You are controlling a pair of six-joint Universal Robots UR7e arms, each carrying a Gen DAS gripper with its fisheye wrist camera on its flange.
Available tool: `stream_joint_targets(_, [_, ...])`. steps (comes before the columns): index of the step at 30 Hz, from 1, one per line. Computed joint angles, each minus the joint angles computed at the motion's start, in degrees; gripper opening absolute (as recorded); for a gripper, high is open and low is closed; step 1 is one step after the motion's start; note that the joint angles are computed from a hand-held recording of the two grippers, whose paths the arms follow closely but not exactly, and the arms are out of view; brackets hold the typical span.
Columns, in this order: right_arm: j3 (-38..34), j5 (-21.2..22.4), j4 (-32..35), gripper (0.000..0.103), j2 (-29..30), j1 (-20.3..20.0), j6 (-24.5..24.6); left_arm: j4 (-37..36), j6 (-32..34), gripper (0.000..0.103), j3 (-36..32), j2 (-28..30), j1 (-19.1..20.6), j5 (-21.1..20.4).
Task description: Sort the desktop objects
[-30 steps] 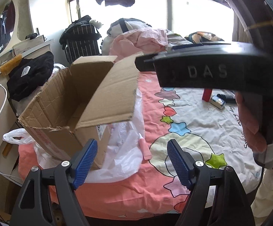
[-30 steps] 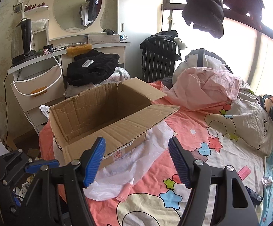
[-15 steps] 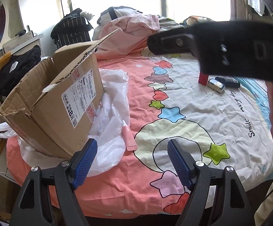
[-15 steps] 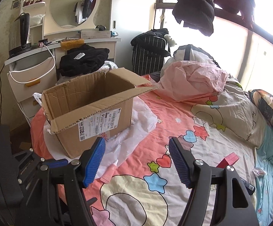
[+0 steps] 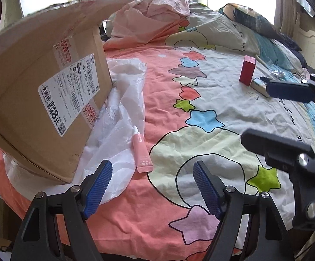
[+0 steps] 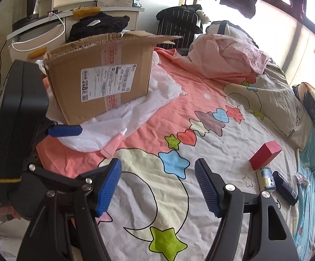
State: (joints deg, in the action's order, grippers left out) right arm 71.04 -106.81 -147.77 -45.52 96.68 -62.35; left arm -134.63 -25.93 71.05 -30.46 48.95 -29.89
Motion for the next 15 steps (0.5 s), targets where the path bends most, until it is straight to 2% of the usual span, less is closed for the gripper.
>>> stream_joint_targets(6, [0.6, -1.5, -1.3, 0.066, 1.0, -1.1, -1.8, 1.2, -1.4, 0.079, -1.7, 1.2, 1.6, -0.2])
stream_joint_targets(15, [-3.4, -2.1, 2.4, 0.066, 3.3, -2.9, 1.6, 0.3, -1.2, 0.079, -3.4, 2.6, 3.3, 0.3])
